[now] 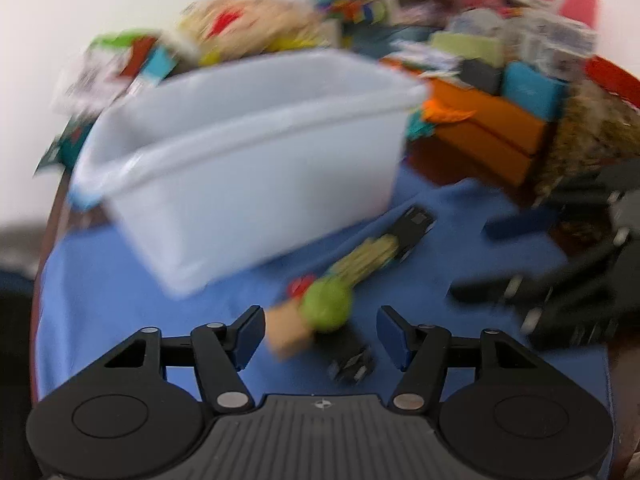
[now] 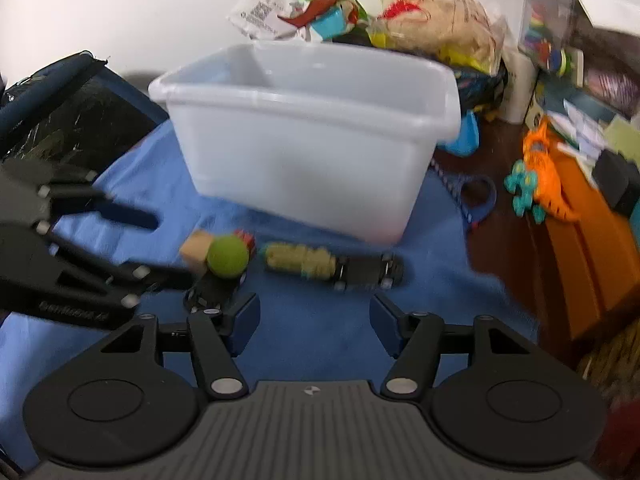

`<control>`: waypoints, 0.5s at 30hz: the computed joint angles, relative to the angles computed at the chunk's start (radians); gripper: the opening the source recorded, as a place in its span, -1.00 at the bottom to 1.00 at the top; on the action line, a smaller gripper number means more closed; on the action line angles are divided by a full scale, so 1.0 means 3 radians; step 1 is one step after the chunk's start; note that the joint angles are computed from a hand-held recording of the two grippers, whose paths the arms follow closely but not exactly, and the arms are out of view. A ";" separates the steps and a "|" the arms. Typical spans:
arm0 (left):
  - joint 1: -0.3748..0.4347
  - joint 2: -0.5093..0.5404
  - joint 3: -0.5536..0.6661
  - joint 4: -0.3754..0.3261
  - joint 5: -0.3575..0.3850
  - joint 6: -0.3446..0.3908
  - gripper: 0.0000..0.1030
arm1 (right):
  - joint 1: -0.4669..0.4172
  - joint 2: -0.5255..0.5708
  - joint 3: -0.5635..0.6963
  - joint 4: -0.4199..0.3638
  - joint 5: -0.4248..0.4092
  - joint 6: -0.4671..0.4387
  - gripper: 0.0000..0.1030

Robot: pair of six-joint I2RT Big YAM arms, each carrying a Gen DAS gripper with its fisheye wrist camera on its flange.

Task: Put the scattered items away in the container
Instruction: 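Grasp the green ball with the left tool while the right tool grasps a black-and-white toy car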

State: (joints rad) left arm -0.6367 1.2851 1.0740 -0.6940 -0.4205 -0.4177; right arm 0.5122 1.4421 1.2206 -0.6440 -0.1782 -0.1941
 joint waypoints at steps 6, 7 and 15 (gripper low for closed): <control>0.0106 0.0315 0.0200 0.0022 0.0167 0.0306 -0.19 | -0.0069 -0.0070 -0.0122 0.0007 0.0040 0.0024 0.22; 0.0138 0.0339 0.0212 0.0026 0.0206 0.0302 -0.22 | -0.0087 -0.0065 -0.0122 0.0009 0.0048 0.0041 0.22; 0.0175 0.0310 0.0114 0.0094 0.0251 0.0245 -0.27 | -0.0159 0.0209 0.0056 0.0182 0.0083 0.0055 0.22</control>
State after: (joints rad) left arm -0.5841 1.3779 1.1082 -0.6657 -0.3451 -0.3444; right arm 0.4645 1.5050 1.2375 -0.5894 -0.1533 -0.1775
